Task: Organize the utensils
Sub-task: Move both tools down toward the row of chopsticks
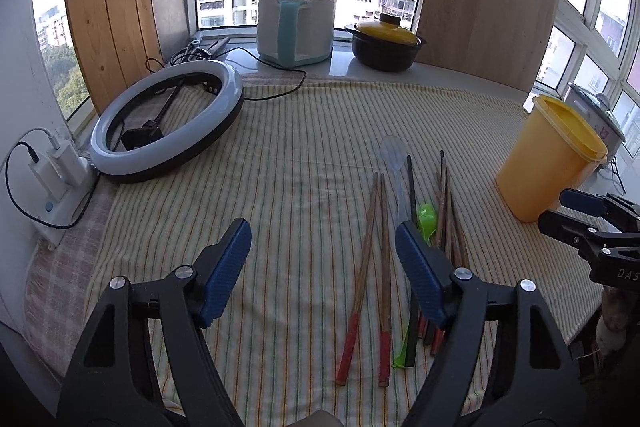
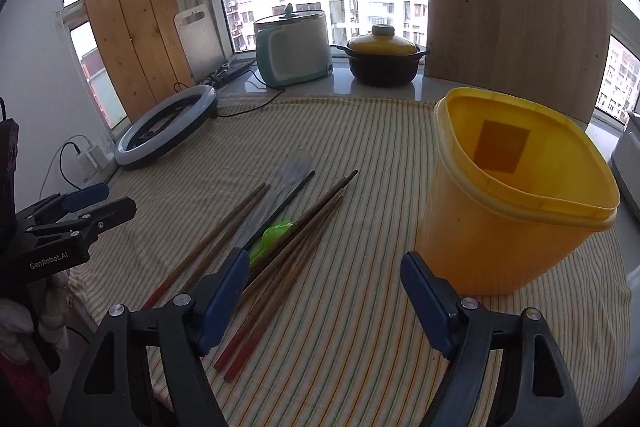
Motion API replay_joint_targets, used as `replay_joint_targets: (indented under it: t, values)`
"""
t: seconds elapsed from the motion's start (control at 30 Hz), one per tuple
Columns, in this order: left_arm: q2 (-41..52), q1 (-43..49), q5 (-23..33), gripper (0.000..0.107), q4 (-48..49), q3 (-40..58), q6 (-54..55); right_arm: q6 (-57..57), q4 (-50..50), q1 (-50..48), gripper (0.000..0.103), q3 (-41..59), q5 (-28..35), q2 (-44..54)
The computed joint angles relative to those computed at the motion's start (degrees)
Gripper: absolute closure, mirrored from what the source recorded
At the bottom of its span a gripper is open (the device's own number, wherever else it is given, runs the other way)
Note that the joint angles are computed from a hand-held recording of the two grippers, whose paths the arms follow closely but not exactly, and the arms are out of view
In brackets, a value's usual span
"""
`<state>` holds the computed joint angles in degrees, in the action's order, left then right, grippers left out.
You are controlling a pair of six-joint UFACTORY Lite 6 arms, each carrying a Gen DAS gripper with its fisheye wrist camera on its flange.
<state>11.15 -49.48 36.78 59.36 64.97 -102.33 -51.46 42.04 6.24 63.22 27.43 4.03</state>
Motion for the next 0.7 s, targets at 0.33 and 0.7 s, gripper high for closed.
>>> replay_joint_targets:
  t: [0.33,0.7]
  values:
    - [4.95,7.59,-15.62,0.065,-16.12,0.90,19.34,11.44,-9.13,3.27,0.059,10.11,6.44,13.72]
    - [11.80,10.05,-15.93,0.076,-32.17,7.50,40.45,22.45,-16.07,4.08,0.082,23.77,14.46,26.73]
